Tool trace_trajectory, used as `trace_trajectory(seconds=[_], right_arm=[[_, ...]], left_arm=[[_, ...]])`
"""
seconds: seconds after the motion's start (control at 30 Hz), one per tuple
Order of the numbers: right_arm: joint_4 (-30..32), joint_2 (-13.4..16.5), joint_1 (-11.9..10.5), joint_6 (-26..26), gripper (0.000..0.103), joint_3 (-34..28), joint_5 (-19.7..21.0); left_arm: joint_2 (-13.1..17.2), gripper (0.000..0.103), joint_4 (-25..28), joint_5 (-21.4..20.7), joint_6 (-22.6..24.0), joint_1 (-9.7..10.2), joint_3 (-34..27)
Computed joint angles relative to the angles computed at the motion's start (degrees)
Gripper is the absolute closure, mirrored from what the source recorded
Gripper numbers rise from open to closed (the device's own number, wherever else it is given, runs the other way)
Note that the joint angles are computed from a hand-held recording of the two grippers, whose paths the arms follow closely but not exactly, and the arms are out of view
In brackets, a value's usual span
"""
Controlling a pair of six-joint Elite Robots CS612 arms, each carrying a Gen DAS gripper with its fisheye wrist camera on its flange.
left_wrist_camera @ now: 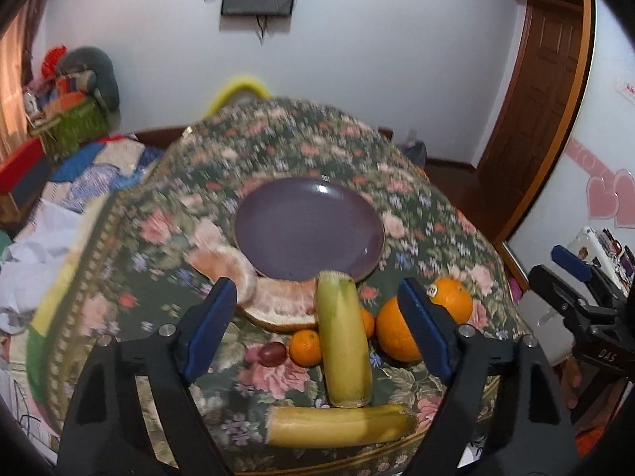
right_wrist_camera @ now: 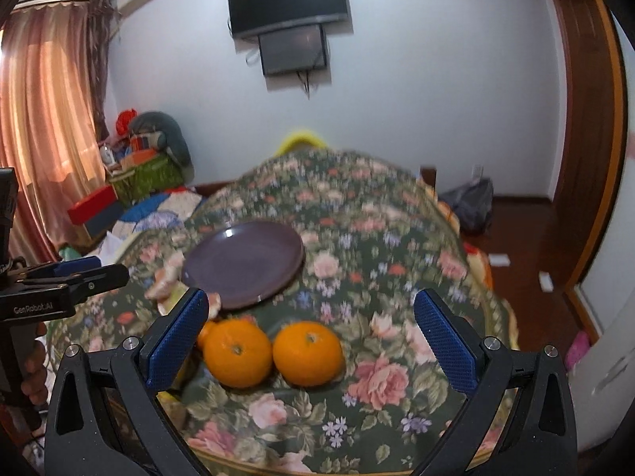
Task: Organize fruits
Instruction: 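Grasp the yellow cylinder with the left tool while the right tool grasps an orange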
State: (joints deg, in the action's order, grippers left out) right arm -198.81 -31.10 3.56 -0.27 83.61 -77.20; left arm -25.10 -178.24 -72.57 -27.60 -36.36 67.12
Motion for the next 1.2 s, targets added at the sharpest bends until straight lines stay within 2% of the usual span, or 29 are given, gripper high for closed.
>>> trace_trajectory(seconds=[0.1, 0.17, 0.27, 0.4, 0.47, 0.7, 0.9, 1.1, 1.2], right_arm=[[3.4, 0.6, -0.1, -1.2, 0.000, -0.9, -0.1], [5.0, 1.1, 0.1, -2.3, 0.001, -1.5, -0.8], [8.0, 1.7, 0.1, -3.6, 0.008, -2.2, -0.8], [12.8, 2.5, -0.1, -4.3, 0.020, -3.6, 0.7], [14.6, 2.8, -0.3, -4.2, 0.021, -4.0, 1.9], [15.7, 3.6, -0.3, -4.9, 0.024, -4.9, 3.3], [16.9, 4.2, -0.7, -4.5, 0.024, -6.0, 4.8], [19.4, 4.5, -1.0, -5.1, 0.040, -7.2, 6.8], [19.7, 4.4, -0.5, -6.3, 0.041, -7.2, 5.5]], left_arm=[[1.4, 0.024, 3.2, -1.5, 0.5, 0.13, -2.3], [2.1, 0.030, 5.0, -2.8, 0.5, 0.28, -3.6], [3.1, 0.037, 7.6, -4.3, 0.6, 0.47, -5.3], [4.2, 0.039, 9.7, -6.6, 1.1, 0.81, -7.1], [4.6, 0.042, 10.3, -6.6, 1.6, 0.76, -7.7], [6.3, 0.055, 13.3, -7.7, 1.8, 1.00, -10.6], [6.8, 0.061, 12.8, -7.1, 1.4, 0.95, -11.4], [6.6, 0.062, 13.2, -7.3, 0.8, 0.99, -11.4], [5.9, 0.063, 11.8, -6.8, 1.0, 0.85, -10.2]])
